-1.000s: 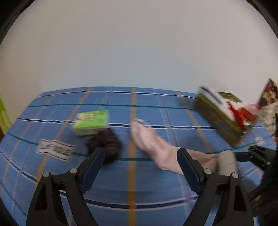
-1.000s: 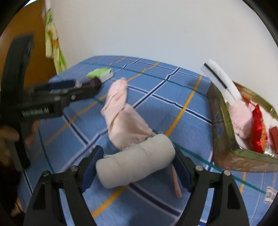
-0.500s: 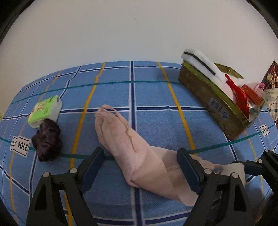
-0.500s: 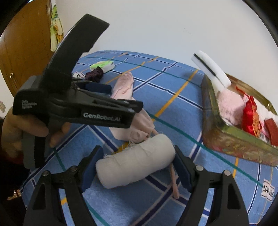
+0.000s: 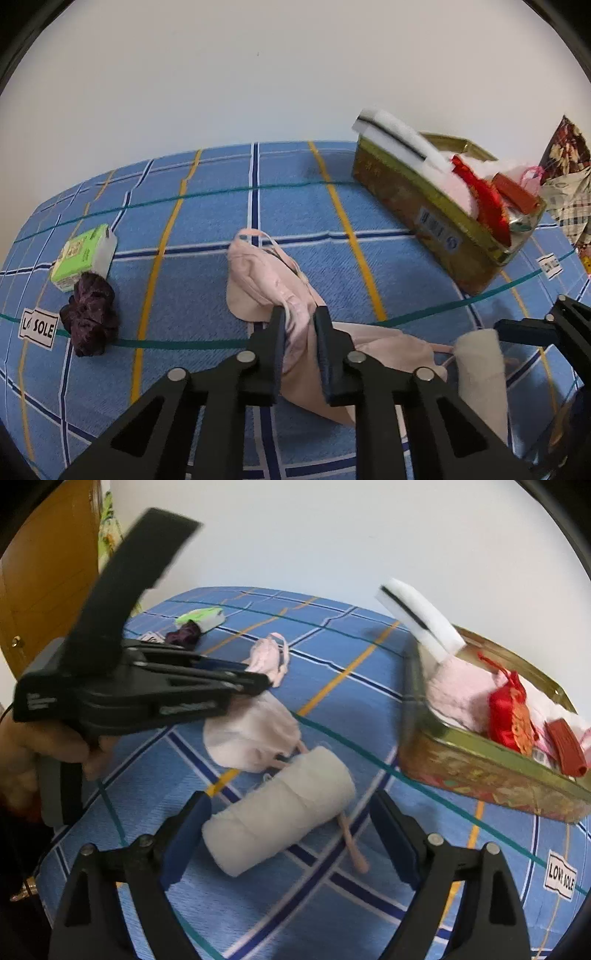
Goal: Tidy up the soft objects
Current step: 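Grasp the pink fabric with the left tool while the right tool grasps the white rolled cloth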
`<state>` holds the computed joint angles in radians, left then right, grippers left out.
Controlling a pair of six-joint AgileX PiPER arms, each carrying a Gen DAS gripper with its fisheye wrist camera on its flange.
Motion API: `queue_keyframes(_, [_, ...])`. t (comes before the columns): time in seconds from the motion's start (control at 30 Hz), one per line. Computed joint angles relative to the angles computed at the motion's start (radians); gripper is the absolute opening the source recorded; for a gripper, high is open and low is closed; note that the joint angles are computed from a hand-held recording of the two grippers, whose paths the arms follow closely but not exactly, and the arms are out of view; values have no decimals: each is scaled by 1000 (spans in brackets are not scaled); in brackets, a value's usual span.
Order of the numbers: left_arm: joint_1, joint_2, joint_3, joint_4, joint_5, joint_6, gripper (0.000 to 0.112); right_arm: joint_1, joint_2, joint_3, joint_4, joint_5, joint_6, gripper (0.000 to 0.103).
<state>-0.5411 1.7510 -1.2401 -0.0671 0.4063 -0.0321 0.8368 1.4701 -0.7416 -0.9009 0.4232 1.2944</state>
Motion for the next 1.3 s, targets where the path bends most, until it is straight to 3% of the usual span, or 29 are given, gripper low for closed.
queue_keyframes(0.13, [30, -73, 77, -101, -90, 96, 16, 6, -35, 30, -23, 12, 24, 89])
queue_keyframes(0.4, [109, -117, 108, -205, -112, 192, 16, -5, -101, 87, -42, 17, 48, 95])
queue_keyframes(0.57, [104, -83, 79, -322, -51, 292, 16, -29, -131, 104, -34, 28, 30, 97])
queue_keyframes(0.63, [104, -46, 38, -439, 28, 378, 16, -12, -157, 118, -65, 71, 67, 97])
queue_keyframes(0.77, [54, -3, -3, -352, 52, 263, 33, -19, -203, 147, -83, 103, 109, 97])
queue_keyframes(0.83, [41, 15, -15, -324, 52, 218, 34, -33, -220, 157, -78, 91, 121, 95])
queue_keyframes(1.03, [-33, 12, -14, -37, 16, -60, 31, -68, -143, 122, -12, -38, 83, 66])
queue_keyframes(1.1, [-28, 18, -18, -104, 15, 5, 12, -83, -124, 112, 53, -91, 16, 57])
queue_keyframes(1.17, [-8, 22, -16, -188, 15, 82, 2, -79, -111, 103, 61, -93, 4, 57])
queue_keyframes(1.3, [2, -27, 49, -348, -56, 244, 1, -73, -117, 110, 64, -124, -17, 40])
